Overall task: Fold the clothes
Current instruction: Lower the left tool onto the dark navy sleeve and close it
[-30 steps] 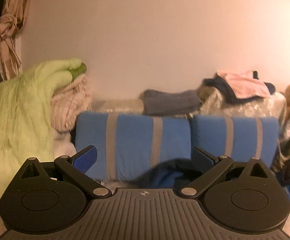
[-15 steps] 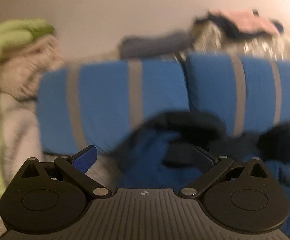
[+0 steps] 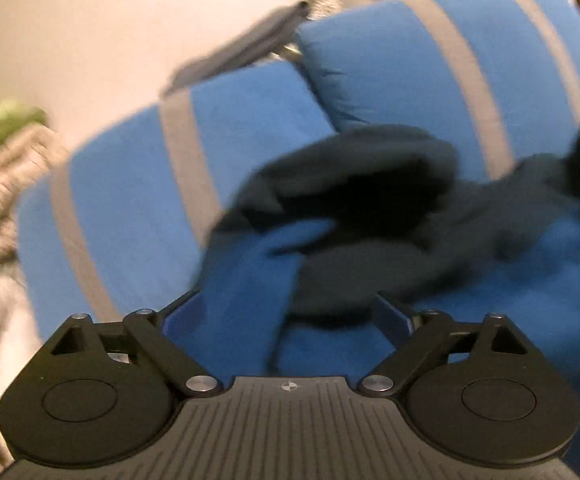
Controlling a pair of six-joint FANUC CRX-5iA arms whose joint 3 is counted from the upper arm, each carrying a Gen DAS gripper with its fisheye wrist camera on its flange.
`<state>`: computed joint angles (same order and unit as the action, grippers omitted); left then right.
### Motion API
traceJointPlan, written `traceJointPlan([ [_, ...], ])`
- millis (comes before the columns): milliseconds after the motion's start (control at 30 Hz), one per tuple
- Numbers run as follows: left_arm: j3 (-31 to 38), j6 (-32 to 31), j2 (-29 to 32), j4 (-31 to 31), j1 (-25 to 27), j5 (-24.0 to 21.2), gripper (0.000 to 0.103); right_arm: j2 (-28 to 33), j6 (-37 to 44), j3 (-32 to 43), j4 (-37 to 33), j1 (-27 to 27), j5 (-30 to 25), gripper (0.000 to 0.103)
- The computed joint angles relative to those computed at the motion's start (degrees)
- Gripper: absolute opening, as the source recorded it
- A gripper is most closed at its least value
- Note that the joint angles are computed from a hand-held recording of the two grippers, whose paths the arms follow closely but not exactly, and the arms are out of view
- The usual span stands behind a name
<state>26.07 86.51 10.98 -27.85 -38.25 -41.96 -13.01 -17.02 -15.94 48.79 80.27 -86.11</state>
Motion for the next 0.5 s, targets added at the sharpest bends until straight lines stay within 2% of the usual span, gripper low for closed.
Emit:
traceJointPlan([
  [33,1.22,1.81,1.29,-2.88,-0.75,0.12,0.090,0.32,0.89,0.17,-0.34,-0.32,0.58,0.103],
  [100,3.60,3.87,3.61,-7.40,-1.99,-0.37,0.078,0.51,1.80,0.07,-0.13,-0.44,0.63,0.103],
  [167,4.85,2.10,5.16,-6.87,-2.09,0.43,0.076,-0.39,2.09,-0.64,-0.77,-1.00,2.58,0.103],
  [267,3.17,-5.30,5.73,0.20,-1.23,5.87,0.076,-1.75,1.93,-1.33,-2.24,-1.85,4.07,0.103],
  [367,3.52,-10.63,7.33,6.45,-1.58,7.72,0.076,-1.32,2.15,-0.65,-4.54,-3.30,3.10,0.103],
  [500,5.38,-9.98,9.33,12.05,-2.36,7.55,0.076,-1.09,2.75,-0.37,-5.62,-3.74,1.93,0.103],
])
